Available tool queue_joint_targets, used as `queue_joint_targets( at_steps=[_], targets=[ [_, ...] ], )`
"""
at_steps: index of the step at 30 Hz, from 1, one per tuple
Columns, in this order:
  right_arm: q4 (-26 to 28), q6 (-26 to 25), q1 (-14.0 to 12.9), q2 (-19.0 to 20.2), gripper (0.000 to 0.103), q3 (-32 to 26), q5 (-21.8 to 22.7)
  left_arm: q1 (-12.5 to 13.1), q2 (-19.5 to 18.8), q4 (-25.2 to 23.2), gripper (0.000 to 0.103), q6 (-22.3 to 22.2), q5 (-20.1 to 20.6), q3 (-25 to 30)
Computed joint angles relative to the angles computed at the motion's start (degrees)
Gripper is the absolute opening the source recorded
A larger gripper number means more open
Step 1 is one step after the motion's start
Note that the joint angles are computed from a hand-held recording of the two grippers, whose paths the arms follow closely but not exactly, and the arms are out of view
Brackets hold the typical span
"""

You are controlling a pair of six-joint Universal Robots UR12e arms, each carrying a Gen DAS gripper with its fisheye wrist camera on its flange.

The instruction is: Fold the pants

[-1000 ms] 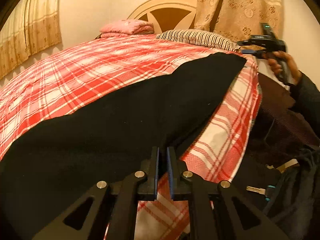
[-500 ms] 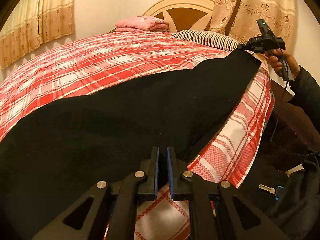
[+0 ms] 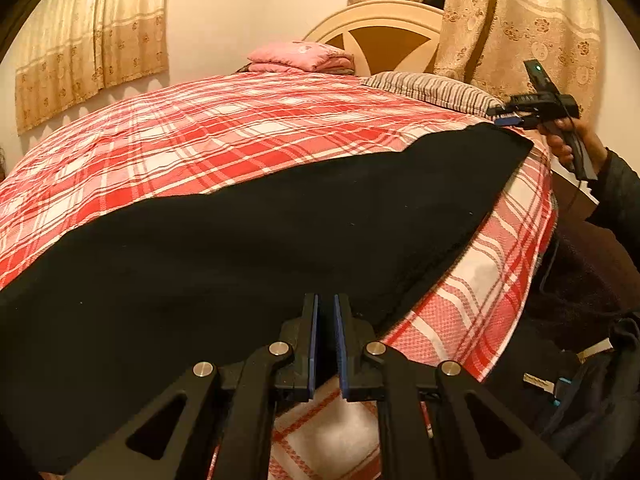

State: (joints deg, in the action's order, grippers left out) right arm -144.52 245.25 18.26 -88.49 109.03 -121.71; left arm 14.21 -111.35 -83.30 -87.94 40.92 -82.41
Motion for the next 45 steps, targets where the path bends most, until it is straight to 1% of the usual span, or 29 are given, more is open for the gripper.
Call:
queue_joint_targets(
  at_steps=[1, 3, 4, 5, 6, 7, 8, 9, 10, 11, 12, 13, 16, 19, 22, 23, 24, 25, 26, 28, 29, 30, 32, 35, 37, 39, 41, 43, 45],
  targets=[
    [1.6, -0.3, 0.1, 0.2, 0.049, -0.6, 0.1, 0.0, 0.1, 1.0, 0.008, -0.9, -0.3, -0.3],
    [3.9, -0.7, -0.2, 0.4, 0.049, -1.3, 2.0, 0.0, 0.3, 3.3, 0.008, -2.8, -0.8, -0.9],
    [4.4, -0.6, -0.6, 0.5, 0.042, -1.3, 3.2, 0.1, 0.5, 4.6, 0.008, -3.9, -1.3, -1.2],
    [4.1, -0.6, -0.7, 0.5, 0.034, -1.1, 3.5, 0.1, 0.5, 5.4, 0.011, -4.6, -1.5, -1.4],
    [3.8, -0.8, -0.7, 0.6, 0.010, -0.9, 3.4, 0.1, 0.5, 6.3, 0.017, -5.5, -1.6, -1.5],
    [4.4, -1.2, -0.6, 0.8, 0.008, -1.2, 2.8, 0.2, 0.6, 7.8, 0.039, -6.6, -1.6, -1.8],
    [4.2, -1.3, -0.5, 0.9, 0.007, -1.2, 2.4, 0.3, 0.7, 10.3, 0.067, -8.3, -2.1, -2.5],
    [3.2, -1.6, -0.5, 0.9, 0.006, -1.1, 2.1, 0.7, 1.0, 14.5, 0.077, -10.8, -3.9, -3.8],
    [2.7, -2.0, -0.1, 1.0, 0.006, -1.3, 0.8, 1.1, 1.0, 16.4, 0.084, -12.0, -5.2, -4.3],
    [2.8, -2.3, 0.4, 1.2, 0.006, -1.8, -0.9, 1.3, 0.9, 15.8, 0.084, -12.0, -6.2, -4.1],
    [2.6, -2.8, 1.0, 1.3, 0.005, -2.2, -3.0, 1.3, 0.6, 13.5, 0.084, -11.1, -6.3, -3.3],
    [2.4, -2.9, 1.1, 1.3, 0.005, -2.5, -3.8, 1.3, 0.5, 13.0, 0.084, -11.5, -6.1, -2.9],
    [4.3, -2.0, 0.7, 1.3, 0.005, -2.9, -4.1, 1.1, 0.3, 14.6, 0.084, -13.0, -5.8, -3.0],
    [5.5, -0.6, -0.7, 1.3, 0.006, -2.2, -1.2, 0.8, 0.3, 18.2, 0.084, -14.5, -3.6, -4.0],
    [9.0, 2.5, -1.1, 1.3, 0.010, -1.7, -1.3, 0.8, 0.1, 20.0, 0.084, -14.5, -1.9, -4.6],
    [11.0, 4.0, -1.0, 1.1, 0.010, -1.8, -1.3, 0.8, 0.1, 19.3, 0.084, -13.9, -1.6, -4.5],
    [13.3, 5.7, -0.6, 0.9, 0.018, -2.0, -2.1, 1.0, 0.0, 18.2, 0.084, -13.1, -1.3, -4.3],
    [15.5, 7.6, 0.2, 0.8, 0.035, -2.5, -3.9, 1.0, -0.1, 17.2, 0.084, -12.4, -0.7, -4.1],
    [16.7, 8.7, 0.9, 0.6, 0.043, -2.8, -5.5, 1.1, -0.1, 16.9, 0.084, -12.1, -0.3, -4.3],
    [20.5, 9.9, 3.6, 1.1, 0.046, -4.8, -10.6, 1.4, 0.2, 18.0, 0.084, -11.7, -0.5, -5.0],
    [20.8, 9.3, 4.3, 1.5, 0.046, -5.6, -11.7, 1.4, 0.3, 18.0, 0.084, -11.6, -0.4, -5.1],
    [19.2, 7.2, 5.5, 2.3, 0.048, -6.6, -12.7, 1.5, 0.3, 17.6, 0.084, -11.9, -0.4, -4.9],
    [13.0, 1.2, 6.5, 4.0, 0.054, -7.7, -11.1, 1.6, 0.4, 17.4, 0.084, -12.8, -0.9, -4.7],
    [6.3, -9.7, 7.1, 8.5, 0.055, -11.6, -5.5, 2.2, 0.4, 21.4, 0.084, -16.1, -2.4, -4.9],
    [3.3, -16.3, 7.4, 11.9, 0.055, -14.6, -1.9, 2.7, -0.2, 25.1, 0.084, -20.2, -3.0, -4.4],
    [-0.4, -21.8, 7.4, 15.4, 0.055, -17.5, 3.2, 3.1, -1.3, 26.6, 0.084, -23.8, -3.0, -3.1],
    [-2.0, -24.8, 7.2, 18.5, 0.055, -20.4, 7.7, 3.4, -2.5, 28.4, 0.084, -27.1, -2.1, -1.9],
    [-2.3, -27.9, 7.3, 21.5, 0.055, -23.4, 10.7, 3.5, -3.5, 31.5, 0.084, -29.8, -0.6, -1.5],
    [-2.2, -30.6, 7.9, 23.6, 0.055, -25.7, 12.4, 3.7, -4.4, 31.3, 0.084, -31.0, 0.6, -0.7]
  ],
)
